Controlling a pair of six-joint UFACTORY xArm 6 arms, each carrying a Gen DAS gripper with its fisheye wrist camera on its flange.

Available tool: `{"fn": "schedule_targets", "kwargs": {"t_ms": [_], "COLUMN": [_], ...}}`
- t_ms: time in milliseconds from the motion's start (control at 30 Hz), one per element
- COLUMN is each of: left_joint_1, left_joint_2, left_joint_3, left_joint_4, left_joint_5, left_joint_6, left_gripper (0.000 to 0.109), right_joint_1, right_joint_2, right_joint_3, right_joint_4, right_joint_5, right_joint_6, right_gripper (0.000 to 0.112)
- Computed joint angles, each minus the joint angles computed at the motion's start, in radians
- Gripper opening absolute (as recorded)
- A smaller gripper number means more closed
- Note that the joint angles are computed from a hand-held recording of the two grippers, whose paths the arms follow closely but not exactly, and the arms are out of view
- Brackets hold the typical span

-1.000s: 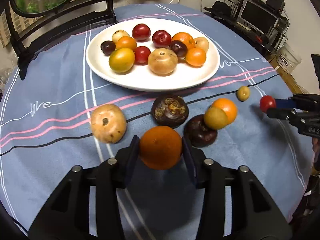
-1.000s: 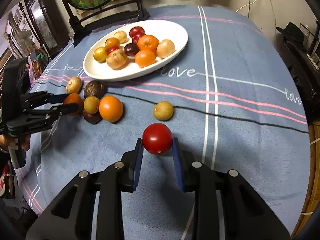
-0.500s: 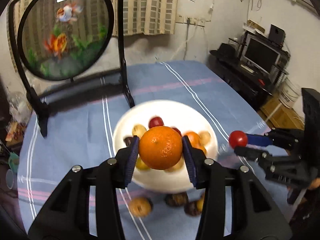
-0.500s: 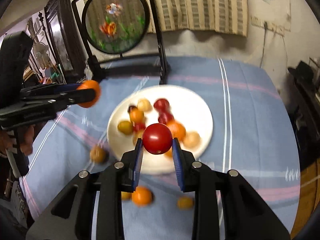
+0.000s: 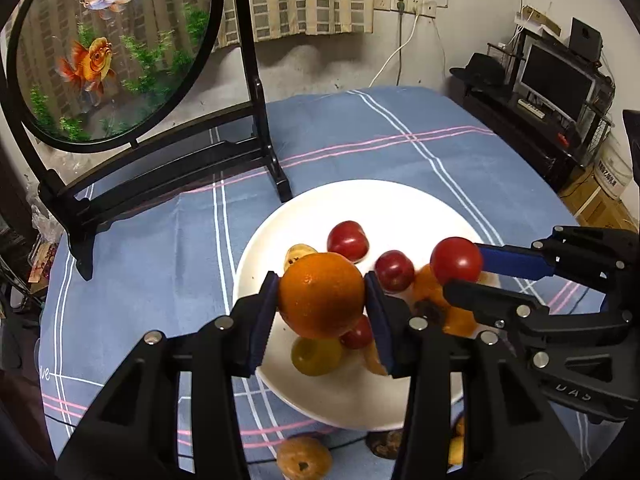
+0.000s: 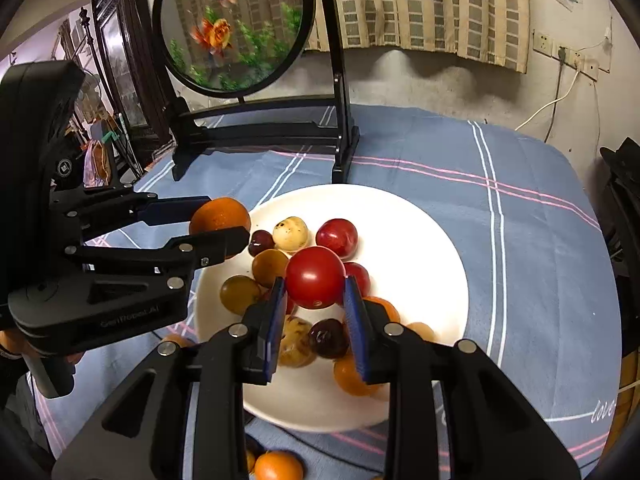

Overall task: Organize fruits
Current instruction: 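Carry the orange and tomato onto the plate and release them, then grasp a small yellow fruit with the left tool while the right tool grasps an orange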

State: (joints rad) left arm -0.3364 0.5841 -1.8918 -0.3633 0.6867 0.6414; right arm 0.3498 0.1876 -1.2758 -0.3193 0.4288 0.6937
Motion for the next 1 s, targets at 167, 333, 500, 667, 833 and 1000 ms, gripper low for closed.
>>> {"fn": "schedule_targets", "kwargs": {"t_ms": [167,333,500,667,833,1000], "left_joint_1": [-0.006,-0.010,-0.012,-0.008,0.010,0.036], "left_joint_2": [0.043,0.067,0.053,0.016,-0.093,-0.216], "left_joint_3": [-0.036,-0.055,-0.036,0.003,0.137,0.301], "left_joint_4": [0.066,0.085,0.088,0.080,0.028,-0.054], "left_joint_5": [-0.013,-0.017,-0.060,-0.071,-0.106,-0.101], "left_joint_6": [-0.034,-0.044,-0.052,-0.044,0.006,0.075], "left_gripper": [0.045,0.053,0.072,0.072,0.073,0.074], "right_joint_1": [-0.011,-0.012,-0.015,-0.015,0.002,0.065], "right_joint_2": [0.046,0.083,0.065,-0.027,-0.179,-0.301], "right_joint_3": [-0.025,-0.064,-0.047,0.041,0.204,0.373], "right_joint_4": [0.079,0.098,0.054,-0.008,0.038,0.172], "right_joint_5": [-0.003,0.040,0.038,-0.008,-0.042,-0.030], "right_joint_6": [-0.083,-0.120,-0.089,-0.012,-0.004,-0.106], "right_gripper": [0.030,0.031,0.038,0.058,0.060,0.060]}}
